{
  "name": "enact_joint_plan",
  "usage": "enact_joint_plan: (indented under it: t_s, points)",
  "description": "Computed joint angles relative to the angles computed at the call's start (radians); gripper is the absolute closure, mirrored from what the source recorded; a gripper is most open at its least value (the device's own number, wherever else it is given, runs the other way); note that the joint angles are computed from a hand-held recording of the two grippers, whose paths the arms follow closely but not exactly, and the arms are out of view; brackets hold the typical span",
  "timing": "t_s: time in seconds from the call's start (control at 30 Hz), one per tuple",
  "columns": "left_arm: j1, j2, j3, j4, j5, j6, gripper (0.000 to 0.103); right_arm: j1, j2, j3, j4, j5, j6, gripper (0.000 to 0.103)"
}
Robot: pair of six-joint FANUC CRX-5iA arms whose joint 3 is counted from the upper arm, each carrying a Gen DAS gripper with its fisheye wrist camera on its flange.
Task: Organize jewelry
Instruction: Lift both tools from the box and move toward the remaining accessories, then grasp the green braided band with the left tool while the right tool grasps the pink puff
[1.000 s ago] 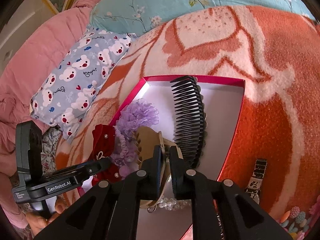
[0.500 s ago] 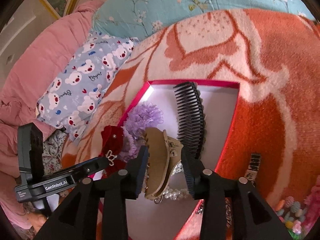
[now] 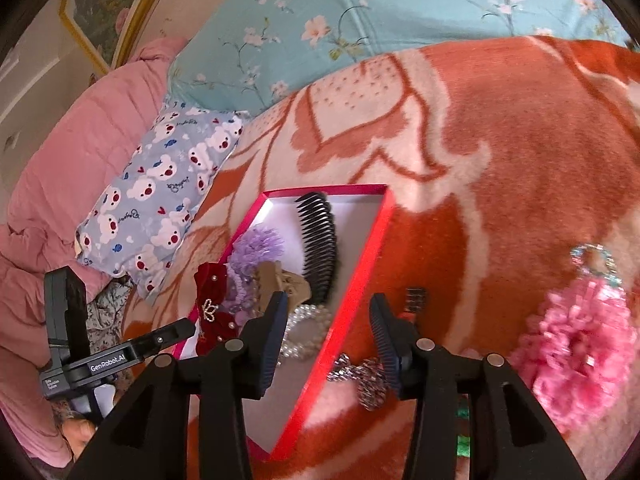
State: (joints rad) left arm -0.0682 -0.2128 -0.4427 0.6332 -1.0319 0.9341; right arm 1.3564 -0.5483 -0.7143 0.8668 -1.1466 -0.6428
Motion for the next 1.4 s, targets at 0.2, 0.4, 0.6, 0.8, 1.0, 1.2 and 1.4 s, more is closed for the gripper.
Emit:
enact_joint_plan:
  t_s: [0.2,0.4,0.6,0.8,1.0,1.2,1.4]
  points:
    - [-0.008,-0.031,-0.016,0.009,-0.015,-0.006,0.051,0.097,-0.043,-0.012,0.003,-0.120,-0.061,0.055]
    - [-0.030,-0.052,-0.031,0.023,-0.039,-0.018,0.051,0.219,-0.079,-0.014,-0.009,-0.282,-0.124,0.050]
    - [-0.079,-0.065,-0.042,0.039,-0.061,-0.031,0.051,0.425,-0.136,-0.019,-0.064,-0.544,-0.240,0.049]
    - [-0.162,-0.062,-0.040,0.032,-0.068,-0.028,0.051,0.649,-0.206,-0.034,-0.166,-0.803,-0.439,0.049]
    - [-0.254,-0.035,-0.025,0.001,-0.068,-0.001,0.051,0.716,-0.265,-0.065,-0.227,-0.858,-0.535,0.047]
    - [-0.331,-0.009,-0.010,-0.022,-0.055,0.018,0.043,0.616,-0.288,-0.103,-0.232,-0.734,-0.458,0.047]
    - [-0.402,0.048,0.023,-0.058,-0.034,0.057,0.039,0.663,-0.306,-0.118,-0.224,-0.759,-0.483,0.092]
